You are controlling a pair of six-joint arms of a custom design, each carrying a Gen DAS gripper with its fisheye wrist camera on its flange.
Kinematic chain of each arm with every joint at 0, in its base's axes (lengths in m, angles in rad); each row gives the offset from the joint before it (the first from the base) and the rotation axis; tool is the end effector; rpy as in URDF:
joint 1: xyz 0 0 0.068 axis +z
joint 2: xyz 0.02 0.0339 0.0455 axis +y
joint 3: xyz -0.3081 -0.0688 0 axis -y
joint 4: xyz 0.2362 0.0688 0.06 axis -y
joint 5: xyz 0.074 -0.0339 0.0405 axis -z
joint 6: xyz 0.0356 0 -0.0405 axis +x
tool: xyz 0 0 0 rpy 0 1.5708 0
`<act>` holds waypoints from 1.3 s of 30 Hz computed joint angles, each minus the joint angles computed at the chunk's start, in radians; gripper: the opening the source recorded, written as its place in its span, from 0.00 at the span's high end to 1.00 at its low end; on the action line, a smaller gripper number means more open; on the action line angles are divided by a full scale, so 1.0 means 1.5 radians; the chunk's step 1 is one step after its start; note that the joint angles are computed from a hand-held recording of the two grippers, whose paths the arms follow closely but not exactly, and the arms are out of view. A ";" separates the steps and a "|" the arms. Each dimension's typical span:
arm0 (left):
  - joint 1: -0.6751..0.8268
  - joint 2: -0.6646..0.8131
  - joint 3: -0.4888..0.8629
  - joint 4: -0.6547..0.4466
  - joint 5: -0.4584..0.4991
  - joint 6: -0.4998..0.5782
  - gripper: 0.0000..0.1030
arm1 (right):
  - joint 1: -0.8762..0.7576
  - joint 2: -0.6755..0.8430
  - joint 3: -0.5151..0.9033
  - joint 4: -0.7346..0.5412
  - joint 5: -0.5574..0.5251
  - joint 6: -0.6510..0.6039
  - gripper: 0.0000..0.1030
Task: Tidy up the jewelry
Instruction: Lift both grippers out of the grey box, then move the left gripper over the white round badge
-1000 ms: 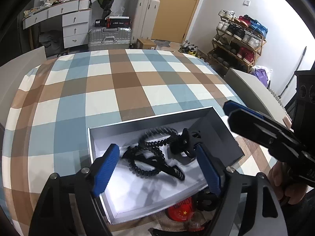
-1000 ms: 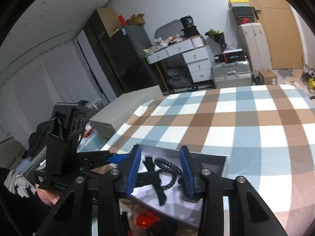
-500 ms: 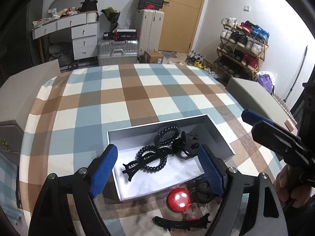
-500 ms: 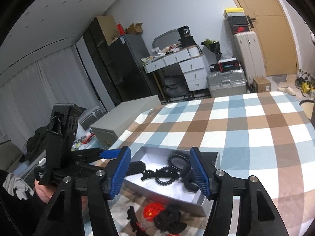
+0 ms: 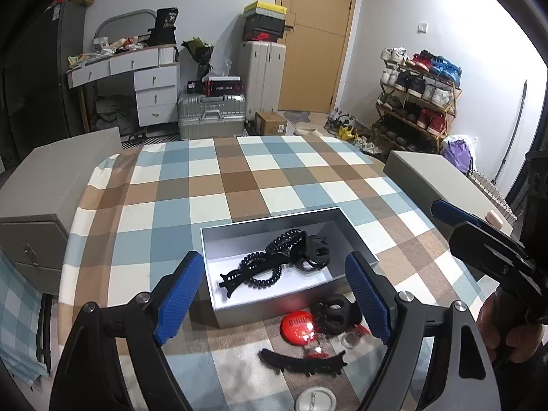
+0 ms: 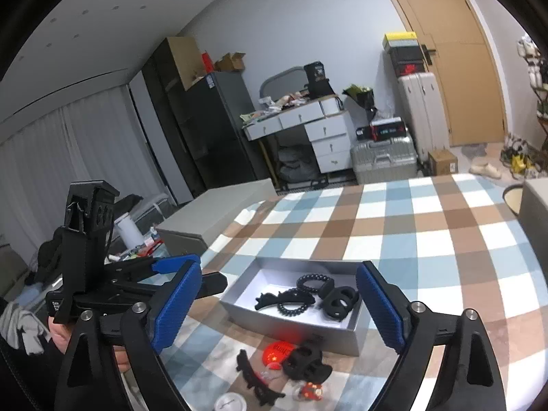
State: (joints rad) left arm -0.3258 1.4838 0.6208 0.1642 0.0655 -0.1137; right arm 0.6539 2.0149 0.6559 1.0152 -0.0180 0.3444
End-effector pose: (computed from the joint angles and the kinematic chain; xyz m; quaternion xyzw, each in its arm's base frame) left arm 0.2610 -0.0906 0.2095 0.1096 0.8994 -0.1210 0.4055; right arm 0.2884 0.2218 0.1365 -0.1311 0.8070 0.2820 0.5019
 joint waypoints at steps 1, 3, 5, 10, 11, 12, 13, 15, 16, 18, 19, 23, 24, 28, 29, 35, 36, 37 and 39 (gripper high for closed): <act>-0.003 -0.010 -0.010 0.006 -0.006 -0.004 0.20 | 0.006 -0.008 -0.007 0.001 0.013 -0.003 0.04; -0.009 -0.028 -0.025 0.009 -0.013 -0.008 0.19 | 0.019 -0.023 -0.029 0.013 0.041 -0.008 0.01; -0.017 -0.045 -0.040 0.013 -0.026 -0.015 0.15 | 0.029 -0.034 -0.050 0.025 0.056 -0.008 0.00; -0.048 -0.067 -0.078 0.019 -0.060 -0.029 0.15 | 0.057 -0.046 -0.082 0.014 0.124 0.000 0.00; -0.053 -0.070 -0.085 0.021 -0.066 -0.033 0.15 | 0.062 -0.040 -0.090 0.019 0.137 0.011 0.00; -0.060 -0.071 -0.096 0.025 -0.072 -0.040 0.15 | 0.067 -0.030 -0.098 0.030 0.149 0.024 0.00; -0.065 -0.071 -0.104 0.028 -0.073 -0.047 0.15 | 0.074 -0.018 -0.104 0.039 0.165 0.040 0.00; -0.081 -0.063 -0.128 0.042 -0.075 -0.065 0.15 | 0.084 0.008 -0.104 0.036 0.183 0.062 0.00; -0.091 -0.061 -0.142 0.051 -0.080 -0.073 0.15 | 0.088 0.025 -0.105 0.039 0.187 0.071 0.00; -0.106 -0.045 -0.159 0.065 -0.089 -0.084 0.15 | 0.097 0.055 -0.109 0.050 0.203 0.088 0.00; -0.107 -0.026 -0.164 0.075 -0.087 -0.087 0.15 | 0.098 0.063 -0.117 0.059 0.205 0.094 0.00; -0.091 0.025 -0.170 0.093 -0.061 -0.088 0.15 | 0.098 0.097 -0.135 0.078 0.219 0.130 0.00; -0.086 0.037 -0.172 0.098 -0.052 -0.089 0.15 | 0.097 0.103 -0.142 0.087 0.220 0.139 0.00; -0.077 0.071 -0.177 0.108 -0.010 -0.095 0.15 | 0.097 0.120 -0.151 0.090 0.222 0.154 0.00; -0.084 0.075 -0.179 0.110 -0.010 -0.096 0.15 | 0.097 0.123 -0.151 0.089 0.220 0.156 0.00; -0.118 0.092 -0.181 0.113 -0.031 -0.086 0.15 | 0.099 0.138 -0.150 0.090 0.213 0.171 0.00; -0.123 0.089 -0.180 0.110 -0.036 -0.086 0.15 | 0.100 0.139 -0.150 0.090 0.213 0.172 0.00; -0.123 0.088 -0.179 0.107 -0.033 -0.084 0.15 | 0.102 0.139 -0.150 0.090 0.214 0.172 0.00; -0.126 0.084 -0.179 0.101 -0.037 -0.082 0.15 | 0.106 0.138 -0.150 0.090 0.218 0.170 0.00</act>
